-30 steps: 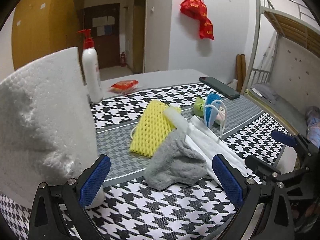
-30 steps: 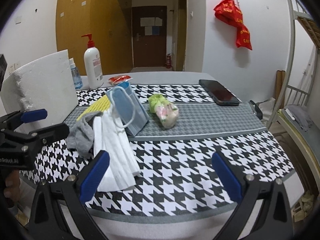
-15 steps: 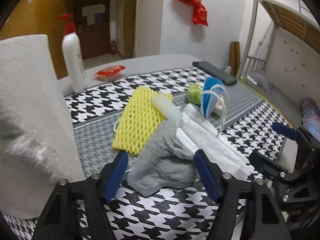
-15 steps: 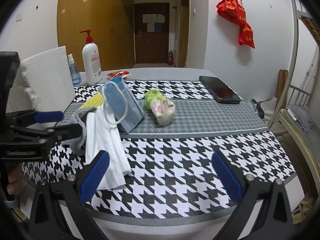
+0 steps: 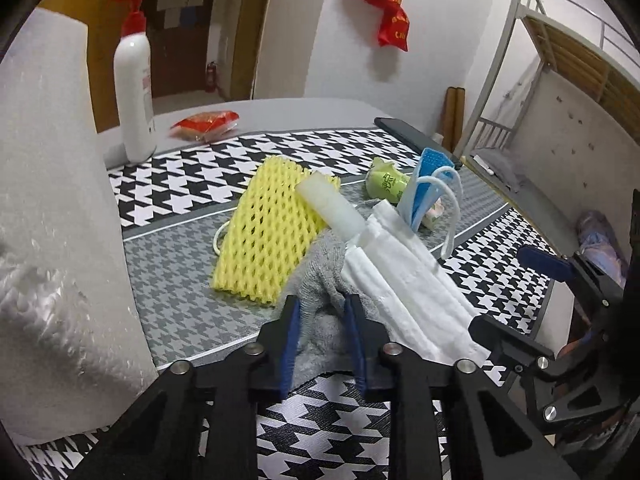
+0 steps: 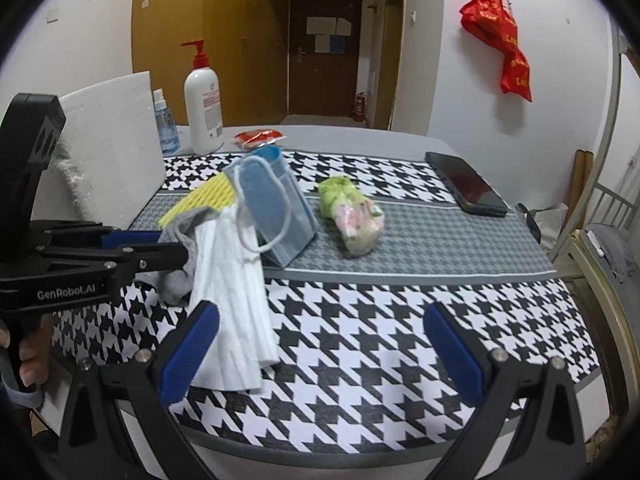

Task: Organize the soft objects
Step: 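Close the left gripper on the grey sock while the right gripper closes on the white masks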

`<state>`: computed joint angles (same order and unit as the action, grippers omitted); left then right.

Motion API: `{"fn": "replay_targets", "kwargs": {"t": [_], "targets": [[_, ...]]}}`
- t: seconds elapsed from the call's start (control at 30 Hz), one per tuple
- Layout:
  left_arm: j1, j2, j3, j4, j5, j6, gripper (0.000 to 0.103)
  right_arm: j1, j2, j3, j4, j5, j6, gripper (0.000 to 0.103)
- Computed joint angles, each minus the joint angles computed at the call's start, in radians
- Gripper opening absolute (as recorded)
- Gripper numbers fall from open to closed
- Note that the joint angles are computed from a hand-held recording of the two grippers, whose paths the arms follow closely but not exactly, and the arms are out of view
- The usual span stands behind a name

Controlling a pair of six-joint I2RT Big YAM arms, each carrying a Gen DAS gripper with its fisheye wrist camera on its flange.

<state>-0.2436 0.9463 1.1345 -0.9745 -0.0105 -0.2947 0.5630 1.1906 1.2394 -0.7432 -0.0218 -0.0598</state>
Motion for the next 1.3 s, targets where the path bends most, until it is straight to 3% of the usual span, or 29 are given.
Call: {"fn": "replay_targets", "kwargs": {"t": [0.33, 0.47, 0.63, 0.8, 1.03, 1.17, 1.3], "targets": [[0.008, -0.011, -0.007, 0.006, 0.005, -0.01, 0.023, 0.021, 0.04, 0.039, -0.028, -0.044, -0.013, 0.103], [0.011, -0.018, -0.011, 0.012, 0.011, -0.013, 0.023, 0.032, 0.046, 0.043, -0.046, -0.067, -0.046, 0.097], [0.013, -0.023, -0.014, 0.015, 0.017, -0.019, 0.023, 0.032, 0.064, 0.057, -0.09, -0.094, -0.066, 0.077], [0.014, -0.025, -0.014, 0.014, 0.021, -0.021, 0.023, 0.041, 0.076, 0.067, -0.132, -0.131, -0.084, 0.044], [0.015, -0.024, -0.015, 0.015, 0.022, -0.022, 0.023, 0.035, 0.058, 0.058, -0.14, -0.162, -0.078, 0.03], [0.013, -0.024, -0.016, 0.016, 0.019, -0.026, 0.023, 0.035, 0.051, 0.052, -0.138, -0.147, -0.077, 0.015], [0.011, -0.029, -0.018, 0.018, 0.017, -0.029, 0.023, 0.029, 0.042, 0.052, -0.147, -0.134, -0.071, 0.01]]}}
